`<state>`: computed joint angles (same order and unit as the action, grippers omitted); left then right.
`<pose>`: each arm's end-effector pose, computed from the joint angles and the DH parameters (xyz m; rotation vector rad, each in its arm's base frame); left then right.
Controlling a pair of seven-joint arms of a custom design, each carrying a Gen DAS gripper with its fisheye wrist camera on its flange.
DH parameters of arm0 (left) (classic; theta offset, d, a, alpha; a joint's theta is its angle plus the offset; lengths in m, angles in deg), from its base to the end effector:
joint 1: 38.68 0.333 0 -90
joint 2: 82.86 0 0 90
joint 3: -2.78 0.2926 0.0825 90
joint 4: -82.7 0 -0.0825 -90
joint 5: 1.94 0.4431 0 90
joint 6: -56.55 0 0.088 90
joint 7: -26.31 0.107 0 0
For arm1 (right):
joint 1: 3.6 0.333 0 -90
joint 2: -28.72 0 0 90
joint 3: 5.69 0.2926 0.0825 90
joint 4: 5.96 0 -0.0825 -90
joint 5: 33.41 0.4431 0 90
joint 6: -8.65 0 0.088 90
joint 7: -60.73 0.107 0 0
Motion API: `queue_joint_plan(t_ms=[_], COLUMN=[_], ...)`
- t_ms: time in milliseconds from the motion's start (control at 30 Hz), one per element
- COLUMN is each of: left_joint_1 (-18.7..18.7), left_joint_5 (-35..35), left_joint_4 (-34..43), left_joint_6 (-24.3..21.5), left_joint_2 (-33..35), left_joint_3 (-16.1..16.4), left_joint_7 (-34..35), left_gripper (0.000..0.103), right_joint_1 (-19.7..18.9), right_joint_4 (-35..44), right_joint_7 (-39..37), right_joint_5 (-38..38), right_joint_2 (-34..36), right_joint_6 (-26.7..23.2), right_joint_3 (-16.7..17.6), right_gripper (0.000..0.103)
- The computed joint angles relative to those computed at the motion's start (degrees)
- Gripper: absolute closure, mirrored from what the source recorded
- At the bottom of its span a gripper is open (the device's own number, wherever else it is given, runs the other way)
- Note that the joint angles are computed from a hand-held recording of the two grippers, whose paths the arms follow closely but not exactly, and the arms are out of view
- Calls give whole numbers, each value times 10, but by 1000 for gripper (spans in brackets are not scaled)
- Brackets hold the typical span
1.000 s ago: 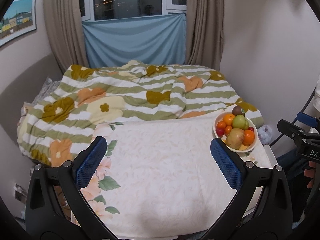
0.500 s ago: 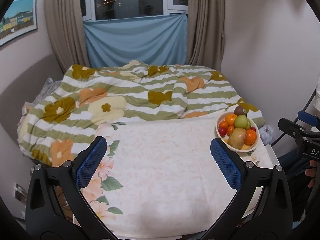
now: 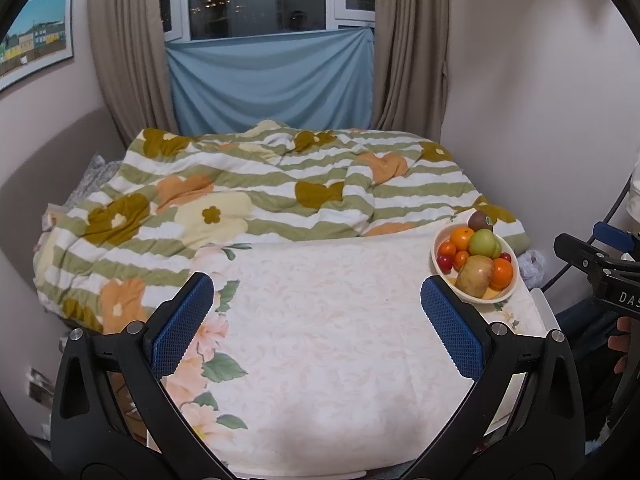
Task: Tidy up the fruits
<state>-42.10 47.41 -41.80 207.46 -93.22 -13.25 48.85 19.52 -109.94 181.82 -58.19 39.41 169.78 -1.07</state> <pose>0.5567 -0.2218 0.4835 -1.8149 1.5019 -0.6959 0.6192 0.3451 0.4820 -1.9037 1.4266 -0.6163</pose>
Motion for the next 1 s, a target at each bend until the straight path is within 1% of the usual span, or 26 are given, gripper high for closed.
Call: queue_joint_plan(t_ms=[600,700,833,1000], left_joint_1=[1,3,3,0], left_joint_5=[2,11,33,29], left_joint_4=[-2,-3,-1,-1], left_joint_6=[0,3,-7,-1], left_joint_2=[-2,-1,-1,4], left_joint_3=[1,-1,-5,1], left_joint_7=[-1,-9,-22,-15], left_gripper=[0,0,0,0], right_joint_1=[2,1,2,2], right_joint_4=[4,3,3,3], right_joint_7=[10,8,9,7], right_joint_5=[-11,-10,-10,-8], right_joint_2=[1,1,1,2], right_joint_6=[-6,-4,-3,-4], right_joint_3=[-2,-2,-2,-1], right_gripper=[9,9,9,9])
